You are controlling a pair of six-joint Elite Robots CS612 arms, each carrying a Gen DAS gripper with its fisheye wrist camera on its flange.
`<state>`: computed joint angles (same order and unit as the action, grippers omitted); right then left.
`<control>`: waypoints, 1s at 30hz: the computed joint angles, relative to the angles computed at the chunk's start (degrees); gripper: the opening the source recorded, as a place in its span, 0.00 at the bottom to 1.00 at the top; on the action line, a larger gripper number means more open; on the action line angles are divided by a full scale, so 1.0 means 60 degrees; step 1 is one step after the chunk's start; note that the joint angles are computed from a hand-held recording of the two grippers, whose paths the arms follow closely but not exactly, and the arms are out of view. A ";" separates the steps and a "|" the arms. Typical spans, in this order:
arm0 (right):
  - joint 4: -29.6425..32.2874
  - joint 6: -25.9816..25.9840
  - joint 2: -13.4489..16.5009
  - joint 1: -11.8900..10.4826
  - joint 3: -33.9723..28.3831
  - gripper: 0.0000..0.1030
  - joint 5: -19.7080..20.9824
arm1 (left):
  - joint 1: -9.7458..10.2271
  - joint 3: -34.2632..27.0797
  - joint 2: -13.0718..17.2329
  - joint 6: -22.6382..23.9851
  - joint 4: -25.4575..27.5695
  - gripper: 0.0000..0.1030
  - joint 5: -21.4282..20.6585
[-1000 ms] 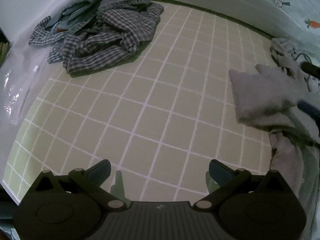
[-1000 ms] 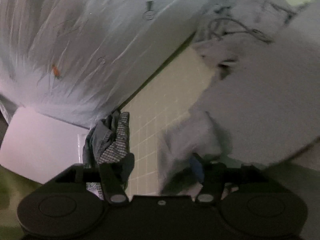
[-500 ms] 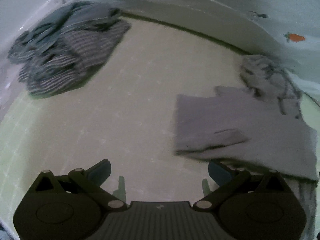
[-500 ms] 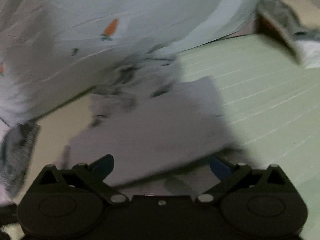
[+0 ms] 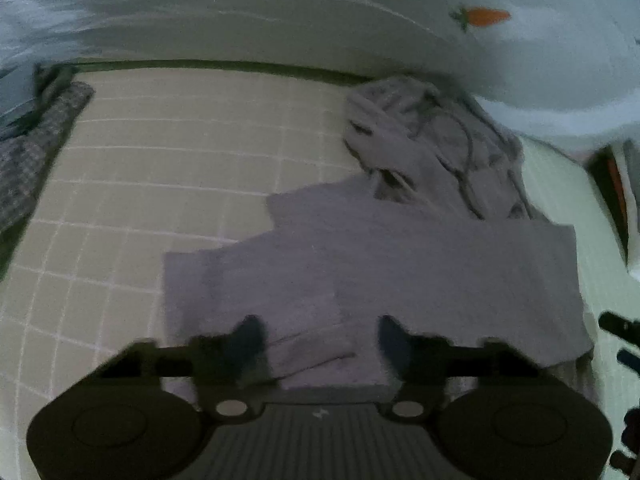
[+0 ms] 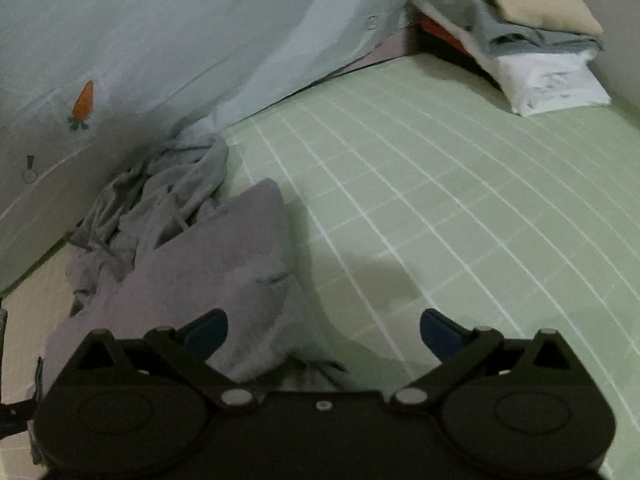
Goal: Fold clothes
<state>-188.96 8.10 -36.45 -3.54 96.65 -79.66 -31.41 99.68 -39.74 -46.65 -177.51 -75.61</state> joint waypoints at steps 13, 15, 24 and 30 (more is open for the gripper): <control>0.0209 0.0557 -0.0093 -0.0107 0.0168 1.00 0.0460 | -0.0289 0.0061 -0.0292 0.1310 -0.1738 0.10 0.0184; -0.0028 0.0680 -0.0098 -0.0127 0.0211 1.00 0.0501 | -0.0324 -0.0232 -0.0152 0.1712 -0.2123 0.10 -0.0318; -0.0528 0.0391 -0.0158 -0.0155 0.0368 1.00 0.0572 | -0.0475 -0.0487 -0.0069 0.1515 -0.1478 0.36 -0.0609; -0.0348 -0.0009 -0.0105 -0.0066 0.0220 1.00 0.1263 | -0.0321 0.0244 -0.0397 -0.0157 -0.1136 0.38 0.0025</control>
